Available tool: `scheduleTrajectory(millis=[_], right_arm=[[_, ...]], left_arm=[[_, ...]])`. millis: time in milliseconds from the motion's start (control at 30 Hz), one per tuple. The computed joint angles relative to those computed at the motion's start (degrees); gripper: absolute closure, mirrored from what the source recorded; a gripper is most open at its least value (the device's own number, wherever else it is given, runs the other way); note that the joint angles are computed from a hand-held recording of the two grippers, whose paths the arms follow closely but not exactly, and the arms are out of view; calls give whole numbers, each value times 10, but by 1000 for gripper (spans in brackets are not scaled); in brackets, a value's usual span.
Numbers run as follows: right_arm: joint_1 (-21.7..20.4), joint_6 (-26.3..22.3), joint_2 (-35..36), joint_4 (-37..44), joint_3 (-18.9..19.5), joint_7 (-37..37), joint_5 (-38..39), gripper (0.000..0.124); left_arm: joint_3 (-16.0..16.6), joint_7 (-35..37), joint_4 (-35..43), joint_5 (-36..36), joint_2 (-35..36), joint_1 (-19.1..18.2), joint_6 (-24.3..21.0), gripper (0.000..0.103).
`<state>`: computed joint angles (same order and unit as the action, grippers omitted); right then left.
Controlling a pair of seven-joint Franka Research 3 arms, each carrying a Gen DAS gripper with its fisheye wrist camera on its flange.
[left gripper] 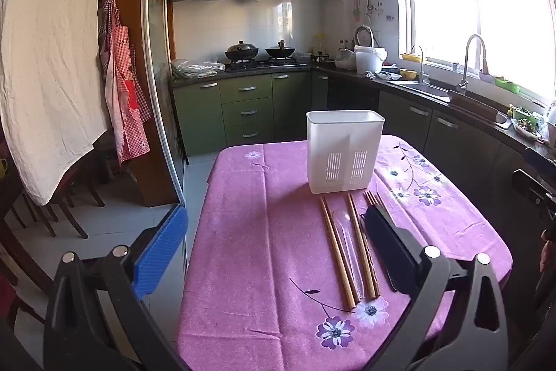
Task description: Organize utensils
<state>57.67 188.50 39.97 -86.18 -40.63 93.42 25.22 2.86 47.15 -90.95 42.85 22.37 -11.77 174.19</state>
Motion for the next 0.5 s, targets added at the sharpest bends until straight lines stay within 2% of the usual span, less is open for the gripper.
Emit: scheduleTrajectory(millis=[133,300,400,500], right_arm=[[0,0,1,1,1,0,1,25],[4,3,-1,-3,-3,-2,4,25],[11,5,-6,-11,-8,-5,8,25],[-2,-5,7,9,0,-1,4,25]], left_arm=[[-11,17,-1,-16,1,9,3,6],[4,8,-3,-7,0,-2,2,6],[-2,15,-4,-12,0,5,4,6],[-3,19,-3,-16,2,6,5,6]])
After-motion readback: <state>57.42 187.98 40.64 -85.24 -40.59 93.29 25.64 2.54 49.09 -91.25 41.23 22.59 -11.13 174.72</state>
